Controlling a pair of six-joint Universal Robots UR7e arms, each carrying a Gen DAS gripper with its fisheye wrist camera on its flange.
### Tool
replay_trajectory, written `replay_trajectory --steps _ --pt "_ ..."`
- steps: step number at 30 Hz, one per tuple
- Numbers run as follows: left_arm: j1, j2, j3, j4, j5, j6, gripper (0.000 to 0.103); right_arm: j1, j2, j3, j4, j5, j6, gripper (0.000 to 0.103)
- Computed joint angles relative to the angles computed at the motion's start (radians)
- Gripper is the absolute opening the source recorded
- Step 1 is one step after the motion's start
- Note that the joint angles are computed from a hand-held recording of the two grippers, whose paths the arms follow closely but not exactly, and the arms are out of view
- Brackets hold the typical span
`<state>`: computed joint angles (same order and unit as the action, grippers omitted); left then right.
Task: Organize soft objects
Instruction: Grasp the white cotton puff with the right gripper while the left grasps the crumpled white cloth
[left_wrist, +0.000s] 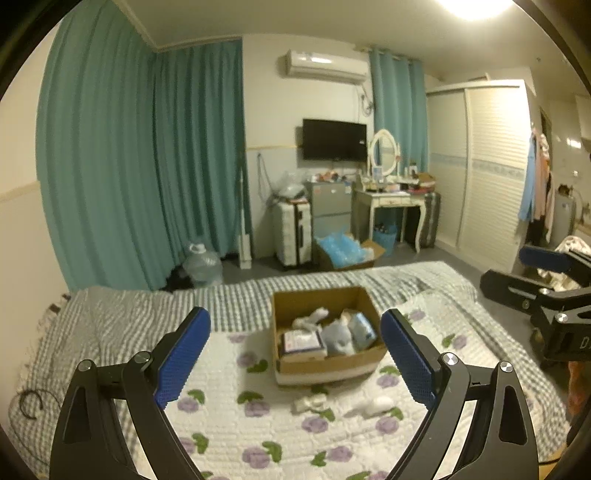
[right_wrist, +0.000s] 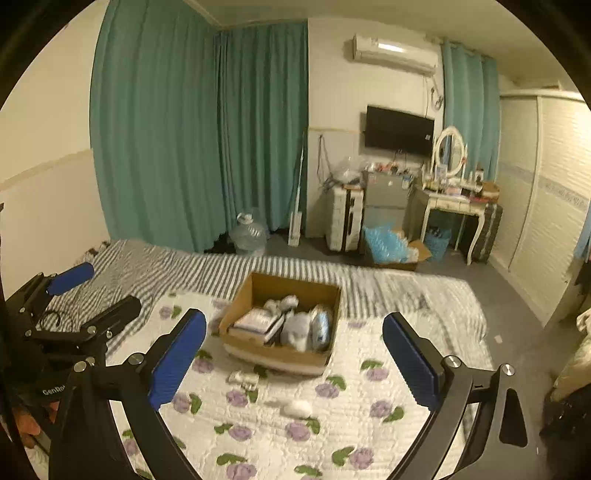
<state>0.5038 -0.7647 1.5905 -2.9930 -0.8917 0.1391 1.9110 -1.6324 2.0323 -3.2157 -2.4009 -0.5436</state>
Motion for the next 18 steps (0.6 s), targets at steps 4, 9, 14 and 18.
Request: replay_trajectory --steps 4,9,14,18 --pt "0.02 0.01 0.044 0.008 -0.001 -0.033 0.095 -0.104 -0.006 0.058 0.033 0.065 0.054 0.097" --pt "0.067 0.069 0.035 0.058 0.002 -0.08 0.095 -0.223 0.046 0.095 -0.002 0.087 0.031 0.097" --pt "0.117 0.141 0.014 0.095 -0.009 -0.117 0.095 -0.364 0.088 0.121 -0.016 0.202 0.06 0.095" --pt "0.15 0.186 0.001 0.114 -0.019 -0.13 0.095 -0.447 0.132 0.113 0.022 0.25 0.095 0.084"
